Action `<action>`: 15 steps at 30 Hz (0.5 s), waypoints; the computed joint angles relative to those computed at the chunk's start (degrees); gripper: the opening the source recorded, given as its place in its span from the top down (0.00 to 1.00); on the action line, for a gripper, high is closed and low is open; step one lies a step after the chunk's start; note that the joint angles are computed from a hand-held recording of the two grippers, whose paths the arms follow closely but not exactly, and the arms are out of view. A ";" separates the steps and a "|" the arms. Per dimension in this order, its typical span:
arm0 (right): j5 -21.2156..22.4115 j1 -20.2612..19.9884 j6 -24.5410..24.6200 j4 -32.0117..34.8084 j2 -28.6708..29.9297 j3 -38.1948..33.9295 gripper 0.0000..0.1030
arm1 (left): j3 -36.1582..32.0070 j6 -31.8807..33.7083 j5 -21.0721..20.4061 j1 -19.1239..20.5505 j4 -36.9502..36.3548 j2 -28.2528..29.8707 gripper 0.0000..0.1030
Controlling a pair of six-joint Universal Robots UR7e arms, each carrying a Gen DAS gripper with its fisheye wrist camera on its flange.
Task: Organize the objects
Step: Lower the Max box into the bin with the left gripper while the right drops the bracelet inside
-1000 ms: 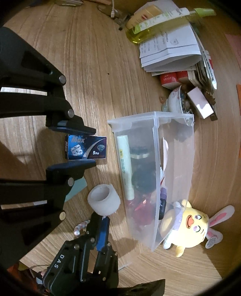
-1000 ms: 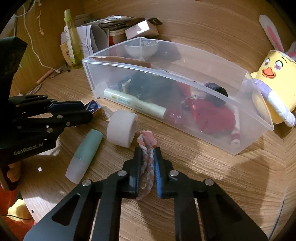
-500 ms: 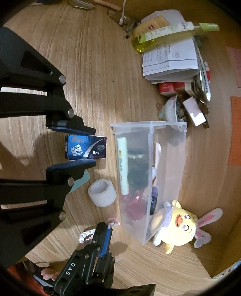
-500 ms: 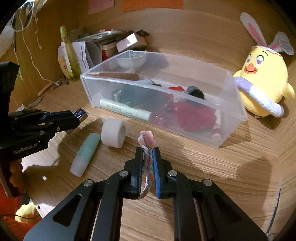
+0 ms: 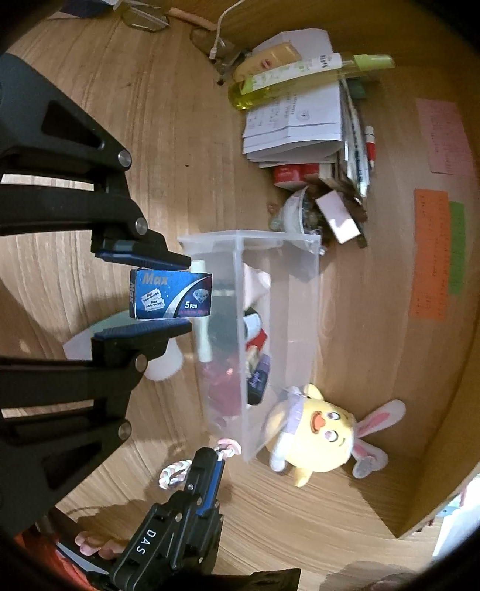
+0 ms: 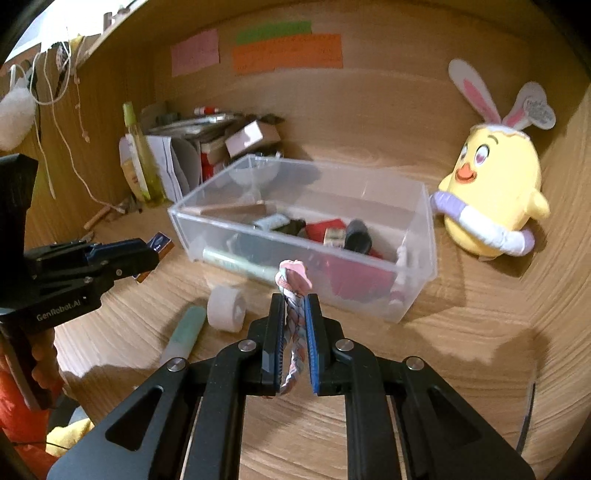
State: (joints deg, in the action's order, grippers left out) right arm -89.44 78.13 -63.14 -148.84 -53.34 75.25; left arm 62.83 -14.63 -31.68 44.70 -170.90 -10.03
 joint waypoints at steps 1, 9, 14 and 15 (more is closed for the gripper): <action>0.35 0.01 0.09 -0.21 -0.12 0.02 0.91 | -0.26 0.33 0.01 -0.06 -0.28 0.11 0.74; 3.12 0.29 0.90 -1.76 -0.67 -0.46 0.90 | -3.95 5.28 -0.32 -0.70 -3.81 1.77 0.74; 4.74 0.59 1.37 -2.57 -0.55 -1.37 0.90 | -7.64 7.76 -0.73 -0.66 -4.43 3.18 0.74; 4.90 0.66 1.42 -2.73 -0.49 -1.54 0.91 | -8.32 8.29 -0.85 -0.64 -4.52 3.44 0.74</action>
State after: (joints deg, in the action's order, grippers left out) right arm -84.54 78.78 -61.72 -151.57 -53.83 73.71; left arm 54.51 -6.33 -32.53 44.06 -175.42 -6.59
